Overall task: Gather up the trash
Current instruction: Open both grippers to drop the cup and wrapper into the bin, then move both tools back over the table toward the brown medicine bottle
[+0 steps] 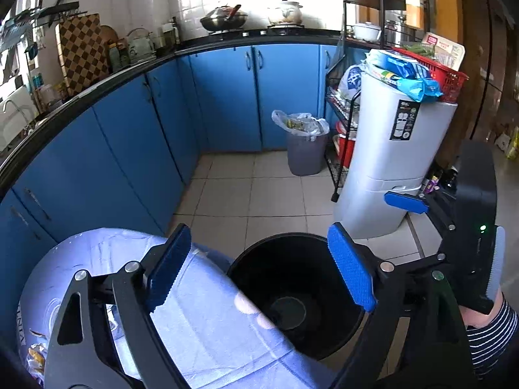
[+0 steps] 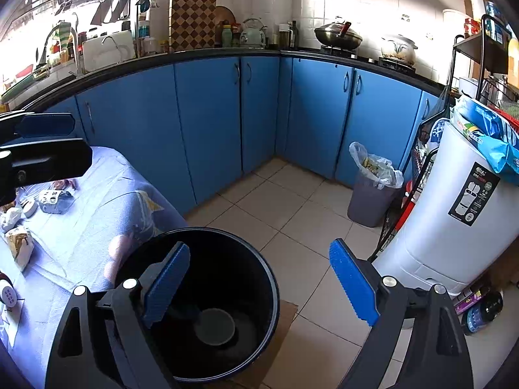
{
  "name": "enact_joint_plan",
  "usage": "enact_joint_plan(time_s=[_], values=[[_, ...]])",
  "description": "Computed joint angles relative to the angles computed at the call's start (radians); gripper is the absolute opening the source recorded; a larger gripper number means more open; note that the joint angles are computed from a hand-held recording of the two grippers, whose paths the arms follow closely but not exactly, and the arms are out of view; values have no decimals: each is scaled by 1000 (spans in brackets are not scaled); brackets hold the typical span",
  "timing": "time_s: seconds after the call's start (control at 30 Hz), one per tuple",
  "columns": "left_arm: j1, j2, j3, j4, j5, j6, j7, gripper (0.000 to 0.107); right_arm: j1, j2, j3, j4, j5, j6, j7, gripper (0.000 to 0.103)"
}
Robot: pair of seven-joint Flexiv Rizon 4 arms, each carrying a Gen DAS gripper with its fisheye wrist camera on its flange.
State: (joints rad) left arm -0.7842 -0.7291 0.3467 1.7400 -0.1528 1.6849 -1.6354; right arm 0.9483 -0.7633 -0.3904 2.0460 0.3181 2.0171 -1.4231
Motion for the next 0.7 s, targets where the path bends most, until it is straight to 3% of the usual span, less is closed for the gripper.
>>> enact_joint_plan(time_s=[0.33,0.6,0.7], values=[[-94,88,129,210,-55,65,-41,85,38,56,66,30,-24,21,-57,86],[-266,160,304,448,-202,165,-29,85,39,83,198,16,-101,13,-100,86],[-316,182,350,537,-275,186,-22,86,4,89,285,1,-165,2,-99,86]])
